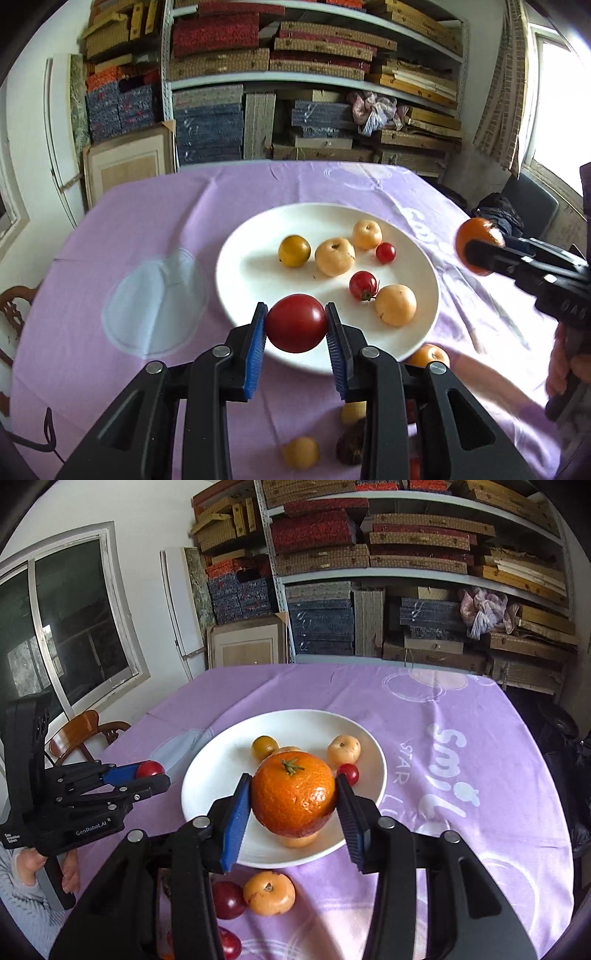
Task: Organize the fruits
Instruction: 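Carry tomato and mandarin over the white plate and open both tools, then move the left tool to a small tan round fruit and close on it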
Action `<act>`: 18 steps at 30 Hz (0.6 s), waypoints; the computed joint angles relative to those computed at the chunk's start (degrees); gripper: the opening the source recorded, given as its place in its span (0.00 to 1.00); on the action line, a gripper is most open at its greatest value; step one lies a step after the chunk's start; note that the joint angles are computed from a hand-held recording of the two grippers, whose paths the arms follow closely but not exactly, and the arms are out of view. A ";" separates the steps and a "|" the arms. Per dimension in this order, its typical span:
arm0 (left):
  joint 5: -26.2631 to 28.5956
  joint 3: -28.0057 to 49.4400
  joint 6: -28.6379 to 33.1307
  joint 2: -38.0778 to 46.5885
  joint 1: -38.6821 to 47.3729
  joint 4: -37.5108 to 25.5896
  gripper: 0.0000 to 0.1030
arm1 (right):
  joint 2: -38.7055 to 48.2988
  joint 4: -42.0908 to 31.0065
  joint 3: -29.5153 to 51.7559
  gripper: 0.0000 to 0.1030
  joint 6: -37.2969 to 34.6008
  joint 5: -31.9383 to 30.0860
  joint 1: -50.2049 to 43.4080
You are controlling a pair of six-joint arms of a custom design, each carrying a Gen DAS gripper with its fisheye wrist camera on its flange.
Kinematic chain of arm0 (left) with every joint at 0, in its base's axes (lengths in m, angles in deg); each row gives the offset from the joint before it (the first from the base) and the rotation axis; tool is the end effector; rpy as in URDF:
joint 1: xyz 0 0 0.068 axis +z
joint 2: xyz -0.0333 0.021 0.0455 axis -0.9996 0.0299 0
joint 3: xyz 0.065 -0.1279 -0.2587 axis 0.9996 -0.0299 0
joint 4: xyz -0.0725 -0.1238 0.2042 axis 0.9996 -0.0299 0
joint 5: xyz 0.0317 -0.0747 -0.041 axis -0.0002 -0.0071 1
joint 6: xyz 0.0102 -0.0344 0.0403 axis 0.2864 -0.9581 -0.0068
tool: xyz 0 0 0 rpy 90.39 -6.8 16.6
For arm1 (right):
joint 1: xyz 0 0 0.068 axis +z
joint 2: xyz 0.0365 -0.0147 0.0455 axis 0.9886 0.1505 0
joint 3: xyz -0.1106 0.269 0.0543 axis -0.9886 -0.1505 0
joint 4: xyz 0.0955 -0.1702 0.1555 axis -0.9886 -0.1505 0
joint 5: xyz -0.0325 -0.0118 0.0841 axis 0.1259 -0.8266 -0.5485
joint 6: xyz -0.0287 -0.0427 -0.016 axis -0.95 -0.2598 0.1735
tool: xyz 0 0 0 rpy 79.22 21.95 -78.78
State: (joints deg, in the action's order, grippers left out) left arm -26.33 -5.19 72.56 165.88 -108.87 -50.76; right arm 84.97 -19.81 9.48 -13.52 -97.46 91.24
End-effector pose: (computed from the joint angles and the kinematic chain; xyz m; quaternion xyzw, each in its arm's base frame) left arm 0.2984 -0.1069 0.1406 0.0493 0.9084 -0.0498 0.4122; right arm 0.3228 0.0683 0.1948 -0.1647 0.8757 0.1812 0.4162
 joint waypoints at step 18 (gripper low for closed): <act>-0.53 -6.60 0.79 -4.75 0.59 2.75 0.75 | -12.32 4.57 -11.14 0.92 -0.76 -9.18 -5.70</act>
